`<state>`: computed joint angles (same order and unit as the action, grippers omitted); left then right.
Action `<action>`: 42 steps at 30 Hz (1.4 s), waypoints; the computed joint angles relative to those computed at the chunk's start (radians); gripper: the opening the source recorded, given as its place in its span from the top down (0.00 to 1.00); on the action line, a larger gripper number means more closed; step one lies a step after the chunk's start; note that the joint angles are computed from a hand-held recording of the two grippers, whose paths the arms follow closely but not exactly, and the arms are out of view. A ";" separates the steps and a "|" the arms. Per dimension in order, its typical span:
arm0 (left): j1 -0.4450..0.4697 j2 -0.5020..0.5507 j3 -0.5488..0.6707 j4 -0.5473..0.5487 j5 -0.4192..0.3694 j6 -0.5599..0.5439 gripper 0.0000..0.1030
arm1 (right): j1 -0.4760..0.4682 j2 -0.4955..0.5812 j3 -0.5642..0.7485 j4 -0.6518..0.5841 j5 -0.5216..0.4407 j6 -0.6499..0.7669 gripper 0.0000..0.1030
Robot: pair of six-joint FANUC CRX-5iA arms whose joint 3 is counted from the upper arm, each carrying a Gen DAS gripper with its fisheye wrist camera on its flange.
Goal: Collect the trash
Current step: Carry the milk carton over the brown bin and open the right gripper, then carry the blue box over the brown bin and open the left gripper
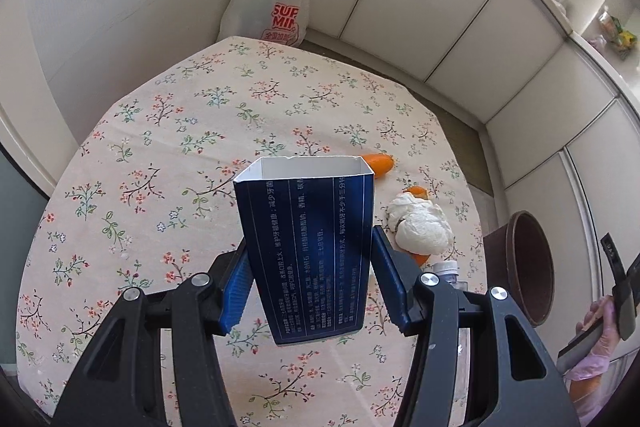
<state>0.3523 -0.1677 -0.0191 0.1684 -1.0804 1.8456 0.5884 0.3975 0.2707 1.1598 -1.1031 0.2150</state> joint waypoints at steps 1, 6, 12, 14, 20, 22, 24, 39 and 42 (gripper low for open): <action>-0.015 0.003 0.007 -0.008 0.010 0.004 0.47 | -0.008 -0.017 -0.027 0.015 0.003 -0.020 0.07; -0.123 0.045 0.078 -0.079 0.063 0.041 0.47 | -0.032 -0.109 -0.152 0.020 0.022 -0.040 0.07; -0.254 0.149 0.189 -0.065 0.147 0.084 0.47 | -0.056 -0.180 -0.205 -0.129 0.036 0.089 0.07; -0.303 0.192 0.241 -0.073 0.170 0.099 0.47 | -0.066 -0.196 -0.210 -0.183 0.035 0.123 0.07; -0.437 0.360 0.431 -0.070 0.190 0.125 0.46 | -0.117 -0.164 -0.154 -0.345 -0.015 0.284 0.07; -0.476 0.428 0.512 -0.067 0.172 0.131 0.46 | -0.136 -0.143 -0.123 -0.374 -0.038 0.313 0.07; -0.508 0.492 0.595 -0.065 0.144 0.125 0.46 | -0.158 -0.128 -0.092 -0.423 -0.048 0.342 0.07; -0.644 0.946 1.302 -0.071 -0.221 0.051 0.46 | -0.232 -0.118 -0.045 -0.563 -0.049 0.431 0.07; -0.645 1.038 1.466 -0.066 -0.317 0.062 0.33 | -0.223 -0.125 -0.051 -0.557 -0.039 0.439 0.07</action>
<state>-0.2930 0.8705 1.4469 0.1028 -1.3975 1.9072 0.3657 0.2728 0.2192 0.6026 -1.1423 0.6543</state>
